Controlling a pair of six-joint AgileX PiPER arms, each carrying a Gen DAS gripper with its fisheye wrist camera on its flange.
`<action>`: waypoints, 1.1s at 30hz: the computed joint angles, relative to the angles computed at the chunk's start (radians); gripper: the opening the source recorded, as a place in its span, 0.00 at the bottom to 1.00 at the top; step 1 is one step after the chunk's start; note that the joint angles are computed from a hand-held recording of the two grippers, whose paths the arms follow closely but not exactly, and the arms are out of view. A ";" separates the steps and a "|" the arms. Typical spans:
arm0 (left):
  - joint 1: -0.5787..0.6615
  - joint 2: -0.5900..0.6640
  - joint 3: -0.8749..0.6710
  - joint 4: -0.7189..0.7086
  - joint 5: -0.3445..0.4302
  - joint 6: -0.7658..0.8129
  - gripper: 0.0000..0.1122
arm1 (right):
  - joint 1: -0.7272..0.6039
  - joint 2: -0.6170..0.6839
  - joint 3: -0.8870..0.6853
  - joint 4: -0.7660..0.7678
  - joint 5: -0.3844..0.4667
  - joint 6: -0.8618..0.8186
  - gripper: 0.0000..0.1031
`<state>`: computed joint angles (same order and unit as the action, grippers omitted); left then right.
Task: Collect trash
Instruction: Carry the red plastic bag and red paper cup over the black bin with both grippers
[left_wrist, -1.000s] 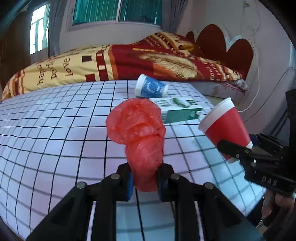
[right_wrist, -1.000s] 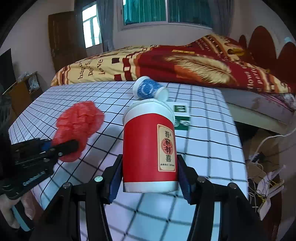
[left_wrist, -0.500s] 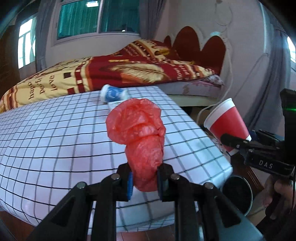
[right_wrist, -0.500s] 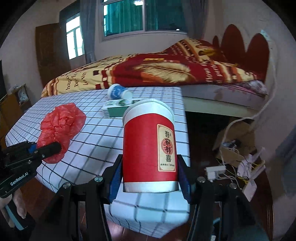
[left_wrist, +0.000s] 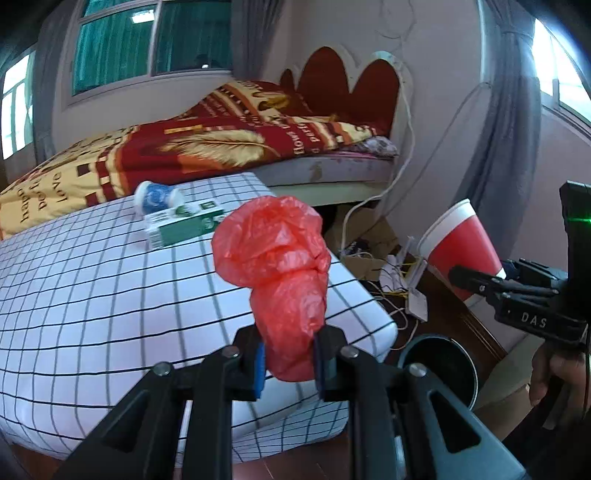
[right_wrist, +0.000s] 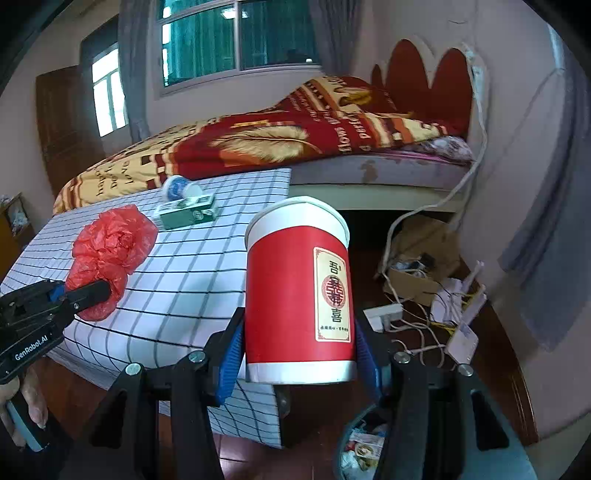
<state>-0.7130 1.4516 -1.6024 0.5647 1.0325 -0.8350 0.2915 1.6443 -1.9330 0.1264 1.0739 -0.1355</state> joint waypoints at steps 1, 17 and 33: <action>-0.011 0.008 -0.007 0.002 0.002 -0.003 0.19 | -0.011 -0.009 0.013 0.003 -0.002 -0.004 0.55; -0.131 0.215 -0.173 -0.101 -0.036 0.079 0.19 | -0.310 -0.174 0.296 0.098 -0.029 -0.182 0.55; -0.204 0.445 -0.350 -0.274 -0.024 0.186 0.18 | -0.564 -0.204 0.487 0.199 -0.041 -0.378 0.55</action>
<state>-0.9171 1.8962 -1.9527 0.2903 1.0082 -0.6489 -0.2726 1.4407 -1.4457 0.3252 1.0329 -0.5136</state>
